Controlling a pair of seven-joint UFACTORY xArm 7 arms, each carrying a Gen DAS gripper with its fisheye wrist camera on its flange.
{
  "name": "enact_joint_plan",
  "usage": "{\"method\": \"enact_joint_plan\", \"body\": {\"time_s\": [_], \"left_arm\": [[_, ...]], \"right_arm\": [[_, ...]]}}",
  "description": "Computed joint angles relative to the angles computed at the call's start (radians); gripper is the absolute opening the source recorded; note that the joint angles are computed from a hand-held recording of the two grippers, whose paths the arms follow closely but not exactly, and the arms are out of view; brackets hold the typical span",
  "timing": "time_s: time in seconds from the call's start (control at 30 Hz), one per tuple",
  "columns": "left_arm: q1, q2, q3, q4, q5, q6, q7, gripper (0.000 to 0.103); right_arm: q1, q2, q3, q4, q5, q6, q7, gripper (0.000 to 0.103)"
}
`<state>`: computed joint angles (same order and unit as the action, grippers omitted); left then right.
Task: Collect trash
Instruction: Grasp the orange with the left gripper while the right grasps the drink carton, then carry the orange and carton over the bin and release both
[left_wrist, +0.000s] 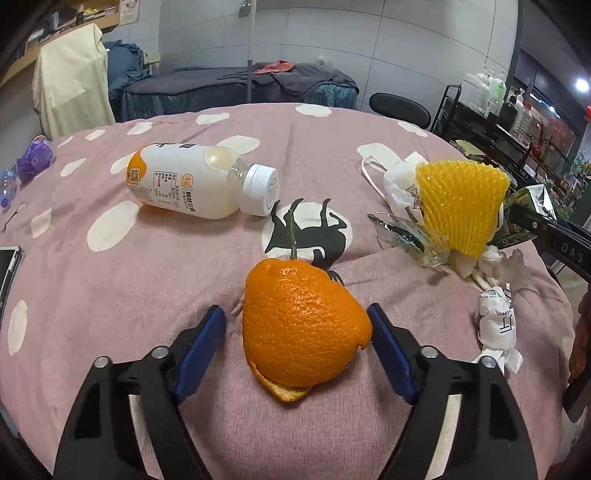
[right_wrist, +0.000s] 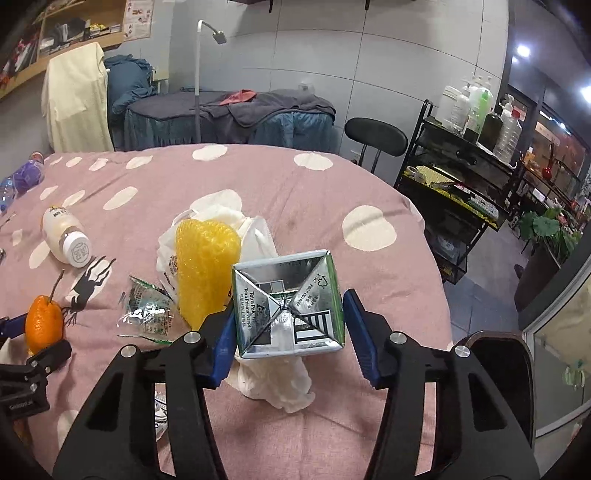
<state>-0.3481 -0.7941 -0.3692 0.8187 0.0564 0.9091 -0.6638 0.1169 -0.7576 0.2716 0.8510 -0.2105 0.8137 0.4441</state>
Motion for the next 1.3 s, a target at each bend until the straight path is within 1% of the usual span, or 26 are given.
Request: {"method": "enact_joint_plan", "body": {"time_s": [0.03, 0.13, 0.27, 0.33, 0.5, 0.67, 0.8, 0.97, 1.07, 1.3], "left_arm": [[-0.008, -0.003, 0.008, -0.006, -0.01, -0.011, 0.001, 0.059], [-0.002, -0.017, 0.001, -0.012, -0.011, -0.02, -0.017, 0.053], [-0.004, -0.044, -0.003, -0.024, -0.019, -0.031, -0.042, 0.049], [-0.008, -0.061, -0.007, -0.027, -0.024, -0.036, -0.052, 0.048], [0.004, -0.089, -0.043, -0.004, 0.002, -0.028, -0.067, 0.047], [-0.002, -0.1, -0.07, 0.032, -0.006, -0.044, -0.087, 0.047], [-0.007, -0.092, -0.106, 0.066, -0.006, -0.069, -0.103, 0.047], [-0.018, -0.043, -0.154, 0.116, -0.005, -0.124, -0.118, 0.047], [-0.028, 0.002, -0.185, 0.147, 0.003, -0.161, -0.124, 0.047], [-0.061, 0.155, -0.254, 0.238, 0.039, -0.25, -0.134, 0.047]], "right_arm": [[0.012, -0.017, -0.023, -0.016, 0.013, -0.013, -0.01, 0.054], [0.025, -0.078, -0.079, -0.061, 0.054, -0.041, -0.032, 0.053], [0.04, -0.146, -0.138, -0.091, 0.119, -0.042, -0.076, 0.053], [0.045, -0.181, -0.163, -0.101, 0.155, -0.036, -0.095, 0.053], [0.031, -0.263, -0.191, -0.119, 0.202, -0.016, -0.137, 0.053], [0.027, -0.357, -0.228, -0.137, 0.263, 0.025, -0.159, 0.053], [0.008, -0.432, -0.244, -0.146, 0.284, 0.06, -0.173, 0.053], [-0.023, -0.529, -0.268, -0.162, 0.293, 0.126, -0.188, 0.053], [-0.054, -0.588, -0.288, -0.169, 0.291, 0.166, -0.189, 0.053], [-0.147, -0.686, -0.344, -0.168, 0.24, 0.252, -0.214, 0.053]]}}
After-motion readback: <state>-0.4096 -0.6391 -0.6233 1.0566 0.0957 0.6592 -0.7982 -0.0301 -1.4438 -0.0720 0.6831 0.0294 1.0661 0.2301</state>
